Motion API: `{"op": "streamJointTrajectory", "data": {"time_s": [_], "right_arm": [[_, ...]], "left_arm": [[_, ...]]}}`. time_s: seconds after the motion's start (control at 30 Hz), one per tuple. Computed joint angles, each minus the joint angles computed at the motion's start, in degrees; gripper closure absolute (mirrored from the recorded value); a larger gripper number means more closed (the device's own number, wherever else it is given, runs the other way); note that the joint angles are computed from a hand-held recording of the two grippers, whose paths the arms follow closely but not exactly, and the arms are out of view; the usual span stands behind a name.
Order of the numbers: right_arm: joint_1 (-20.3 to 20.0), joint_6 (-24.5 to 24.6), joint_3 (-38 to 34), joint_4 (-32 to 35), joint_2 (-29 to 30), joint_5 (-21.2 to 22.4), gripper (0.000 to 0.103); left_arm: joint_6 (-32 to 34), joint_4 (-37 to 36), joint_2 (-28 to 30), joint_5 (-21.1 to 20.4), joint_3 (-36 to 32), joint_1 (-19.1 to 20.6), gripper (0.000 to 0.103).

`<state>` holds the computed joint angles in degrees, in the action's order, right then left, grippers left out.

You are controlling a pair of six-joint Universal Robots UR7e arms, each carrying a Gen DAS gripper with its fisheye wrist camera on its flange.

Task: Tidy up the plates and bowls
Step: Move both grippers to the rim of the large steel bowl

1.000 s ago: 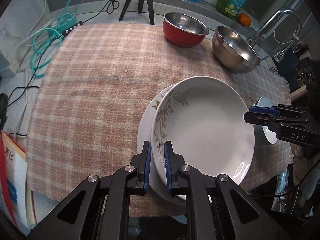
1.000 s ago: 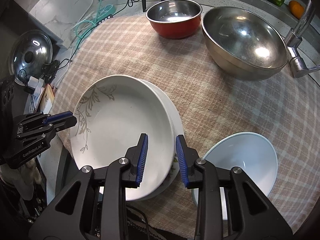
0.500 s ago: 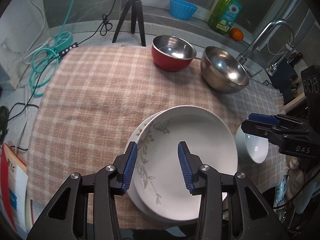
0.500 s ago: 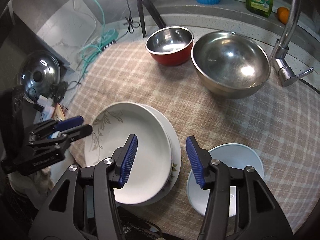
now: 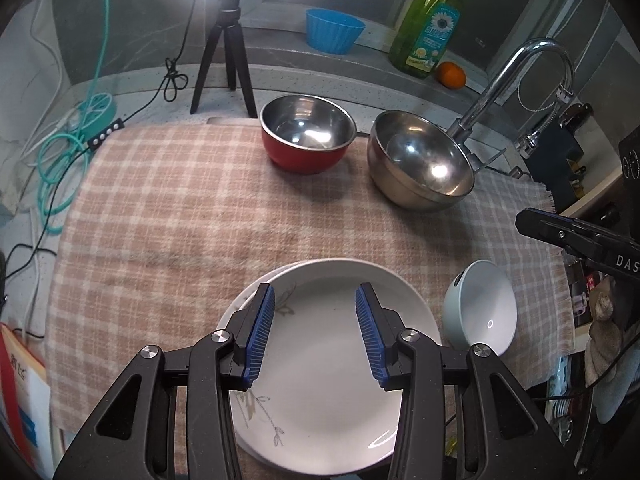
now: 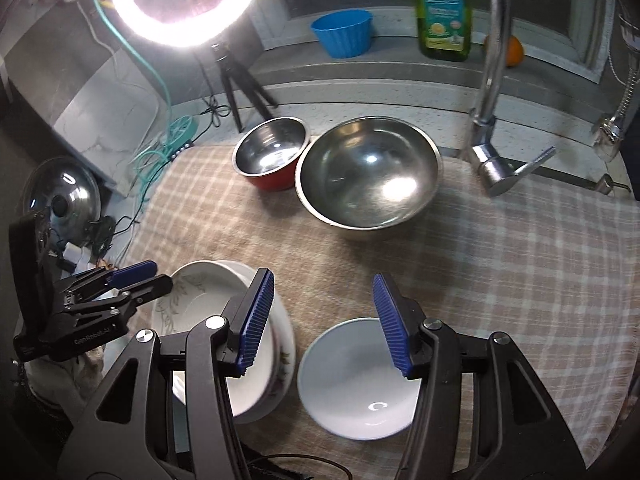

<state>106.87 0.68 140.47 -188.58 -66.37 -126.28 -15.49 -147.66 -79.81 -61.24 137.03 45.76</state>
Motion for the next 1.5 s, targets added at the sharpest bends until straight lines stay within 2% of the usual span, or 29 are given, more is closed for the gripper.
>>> {"op": "streamJointTrajectory", "data": {"time_s": [0.3, 0.33, 0.4, 0.53, 0.6, 0.7, 0.87, 0.97, 1.03, 1.1, 1.17, 1.33, 1.5], "right_arm": [[-2.3, -1.4, 1.4, 1.7, -5.0, -2.8, 0.049], [-2.2, -1.6, 1.3, 1.7, -5.2, -3.2, 0.048], [-2.3, -2.9, 1.4, 1.3, -6.0, -4.0, 0.032], [-2.9, -7.9, 1.2, -4.2, -4.8, -6.0, 0.03], [-3.9, -9.1, 0.3, -4.8, -4.1, -6.7, 0.03], [-7.1, -8.3, -0.9, -2.1, -4.9, -3.6, 0.03], [-10.6, -6.8, -2.7, -0.8, -4.2, -0.8, 0.031], [-12.9, -5.1, -3.2, -0.5, -4.3, 2.0, 0.038], [-14.5, -3.9, -3.5, 0.3, -4.5, 4.2, 0.046], [-15.4, -3.5, -4.0, 0.8, -4.4, 5.4, 0.047], [-15.9, -3.6, -4.5, 0.8, -3.9, 5.9, 0.047], [-15.7, -4.2, -6.2, 1.7, -2.3, 5.6, 0.057], [-15.9, -3.7, -7.8, 2.8, -0.9, 5.6, 0.058]], "left_arm": [[2.2, -1.2, 1.9, 0.8, -1.4, -1.5, 0.062], [2.5, -1.3, 2.3, 0.7, -1.6, -1.4, 0.062], [2.8, -1.7, 3.1, 0.5, -2.1, -1.2, 0.062], [3.7, -3.3, 5.6, -0.5, -3.2, -0.9, 0.062], [4.2, -4.3, 7.4, -1.1, -4.3, -0.6, 0.062], [5.0, -5.9, 10.7, -1.7, -6.2, -0.4, 0.062], [4.7, -6.9, 15.9, -3.8, -10.5, 1.4, 0.062], [4.1, -7.1, 17.9, -4.8, -12.4, 2.6, 0.063], [3.9, -7.4, 19.1, -5.2, -13.4, 3.1, 0.068], [3.8, -7.0, 20.2, -5.8, -14.5, 3.7, 0.071], [3.5, -6.8, 20.8, -6.4, -15.5, 4.3, 0.071], [3.6, -6.1, 23.2, -6.3, -18.1, 5.0, 0.074], [3.9, -5.1, 25.2, -6.5, -20.0, 5.6, 0.075]]}}
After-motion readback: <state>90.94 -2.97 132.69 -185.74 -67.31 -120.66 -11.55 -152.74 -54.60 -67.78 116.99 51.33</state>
